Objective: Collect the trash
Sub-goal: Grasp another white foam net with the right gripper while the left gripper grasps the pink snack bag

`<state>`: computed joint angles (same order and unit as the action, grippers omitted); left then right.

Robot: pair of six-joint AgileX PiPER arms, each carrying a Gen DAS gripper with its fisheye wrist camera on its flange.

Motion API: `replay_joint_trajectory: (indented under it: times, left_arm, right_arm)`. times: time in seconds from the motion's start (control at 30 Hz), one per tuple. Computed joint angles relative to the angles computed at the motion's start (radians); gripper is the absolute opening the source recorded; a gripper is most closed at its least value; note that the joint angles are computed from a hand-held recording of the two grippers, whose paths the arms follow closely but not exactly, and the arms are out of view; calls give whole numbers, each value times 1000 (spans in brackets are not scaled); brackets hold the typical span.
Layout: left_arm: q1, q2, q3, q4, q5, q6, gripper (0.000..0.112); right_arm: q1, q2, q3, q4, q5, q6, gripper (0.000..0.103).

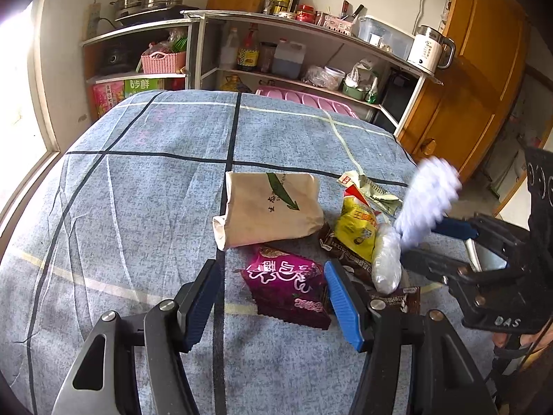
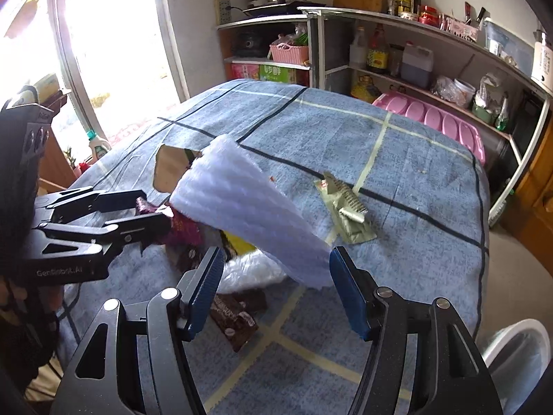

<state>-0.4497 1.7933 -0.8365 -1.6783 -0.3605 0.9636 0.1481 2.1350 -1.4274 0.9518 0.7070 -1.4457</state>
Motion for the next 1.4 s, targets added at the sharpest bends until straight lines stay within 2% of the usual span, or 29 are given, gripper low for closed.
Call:
replay_joint_trajectory:
  times: [0.2,0.27,0.37,0.47,0.53,0.6,0.8,1.07,1.4]
  left_arm:
    - [14,13,5,76,19,-89,62]
    - [9,11,8,59,5,-80,62]
    - [7,12,8,72,-3,-89,62]
    - [18,21,6,91,16,-110,62]
    - [18,24,7,110,15,-128,62]
    - [21,25,9,121,17,-138,62]
    - [16,29,8,136,11,-150,50]
    - [-25,19,11,111,-31,-130,45]
    - [-131,-36,36,73,-105,-128,45]
  right_arm:
    - [-15,-8,22,43,-18,5,64]
    - [-23,-29,50,112,-32,-56,64]
    - [-7,-62,92,182,-104,-141,64]
    - [19,-45,64,128,-131,-89,64]
    - [8,-27,45,123,-92,-52,63]
    - [-5,-25,56,166,-81,-67,42]
    - [-25,-39,86,223,-82,-90,28]
    - [-30,-77,144,271,-97,-135,26]
    - [-80,-149,235,322,-17,-183,25]
